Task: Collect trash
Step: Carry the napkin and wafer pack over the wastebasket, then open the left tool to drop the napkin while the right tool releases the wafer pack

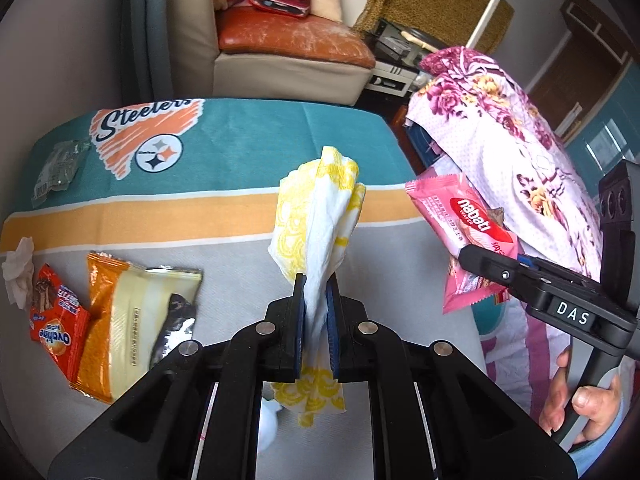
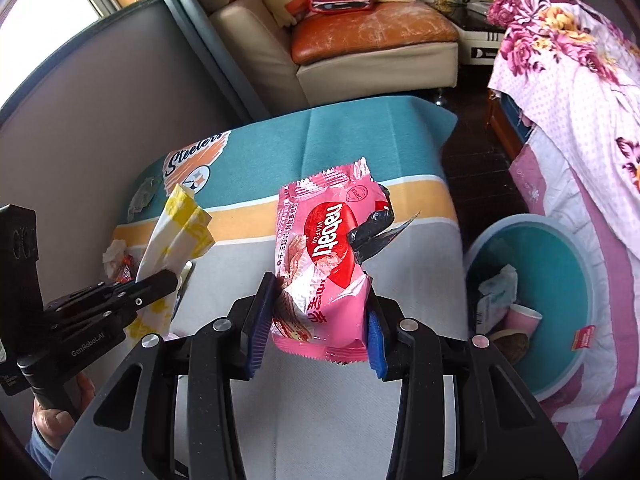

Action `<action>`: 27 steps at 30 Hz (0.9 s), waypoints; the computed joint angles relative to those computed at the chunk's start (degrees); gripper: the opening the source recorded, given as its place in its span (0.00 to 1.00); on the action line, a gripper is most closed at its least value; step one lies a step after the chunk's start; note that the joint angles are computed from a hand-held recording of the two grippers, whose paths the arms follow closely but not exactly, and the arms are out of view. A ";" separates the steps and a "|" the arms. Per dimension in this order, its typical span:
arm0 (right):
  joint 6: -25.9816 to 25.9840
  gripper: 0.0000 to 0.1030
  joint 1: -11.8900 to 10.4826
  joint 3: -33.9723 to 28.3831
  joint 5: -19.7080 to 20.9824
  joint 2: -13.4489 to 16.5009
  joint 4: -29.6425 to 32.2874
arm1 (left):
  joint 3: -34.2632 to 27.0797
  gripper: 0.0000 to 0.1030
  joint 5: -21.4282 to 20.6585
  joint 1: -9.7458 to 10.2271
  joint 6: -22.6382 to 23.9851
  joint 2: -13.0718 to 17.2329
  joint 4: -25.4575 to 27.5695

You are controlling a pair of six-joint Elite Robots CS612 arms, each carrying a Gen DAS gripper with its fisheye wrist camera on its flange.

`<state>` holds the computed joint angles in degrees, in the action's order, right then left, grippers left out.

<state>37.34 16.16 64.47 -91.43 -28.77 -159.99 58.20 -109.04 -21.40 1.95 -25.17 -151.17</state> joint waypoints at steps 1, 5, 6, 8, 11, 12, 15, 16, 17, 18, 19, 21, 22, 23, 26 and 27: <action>0.45 0.37 -0.12 1.55 -0.43 -0.79 -0.95 | 0.59 0.10 -0.22 -0.39 0.62 -0.31 -0.04; 3.01 0.37 -0.74 9.32 -3.00 -4.54 -5.55 | 2.68 0.10 -1.17 -2.12 2.90 -1.45 0.02; 3.61 0.37 -0.93 10.97 -3.35 -5.29 -6.52 | 3.09 0.10 -1.46 -2.54 3.33 -1.67 -0.01; 4.79 0.37 -1.35 14.27 -4.28 -6.75 -8.26 | 3.87 0.10 -1.94 -3.53 4.25 -2.13 -0.18; 6.62 0.37 -2.04 18.44 -5.34 -8.49 -10.61 | 4.39 0.10 -2.36 -5.05 5.90 -2.49 0.37; 7.38 0.37 -2.30 19.92 -5.64 -9.06 -11.59 | 4.50 0.10 -2.39 -5.55 6.31 -2.54 0.57; 8.85 0.37 -2.98 23.08 -6.60 -10.27 -13.53 | 4.56 0.10 -2.50 -6.97 7.26 -2.52 1.46; 9.16 0.37 -3.17 23.80 -6.69 -10.51 -14.05 | 4.36 0.10 -2.57 -7.40 7.43 -2.40 1.97; 9.61 0.37 -3.39 24.83 -6.99 -10.87 -14.74 | 4.20 0.10 -2.57 -7.85 7.57 -2.29 2.41; 9.92 0.37 -3.54 25.53 -7.28 -11.12 -15.13 | 4.03 0.10 -2.51 -8.26 7.77 -2.18 2.78; 10.10 0.37 -3.70 26.04 -7.36 -11.27 -15.46 | 3.75 0.10 -2.40 -8.62 7.92 -2.01 3.18; 10.59 0.37 -4.08 27.08 -7.22 -11.53 -16.12 | 3.33 0.10 -2.24 -9.31 8.26 -1.74 3.83; 10.66 0.37 -4.25 27.51 -7.22 -11.63 -16.32 | 3.05 0.10 -2.11 -9.63 8.31 -1.56 4.07; 10.74 0.37 -4.40 27.89 -7.28 -11.74 -16.46 | 2.80 0.10 -2.02 -9.92 8.34 -1.39 4.33; 11.04 0.37 -4.85 28.80 -7.14 -11.93 -16.77 | 1.86 0.11 -1.99 -10.48 8.45 -0.76 5.44; 11.08 0.37 -4.98 29.06 -7.07 -11.98 -16.80 | 1.65 0.10 -1.90 -10.65 8.49 -0.59 5.67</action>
<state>48.43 11.18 93.53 -98.49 -40.75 -176.79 59.84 -110.94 -32.06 10.44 -25.76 -145.51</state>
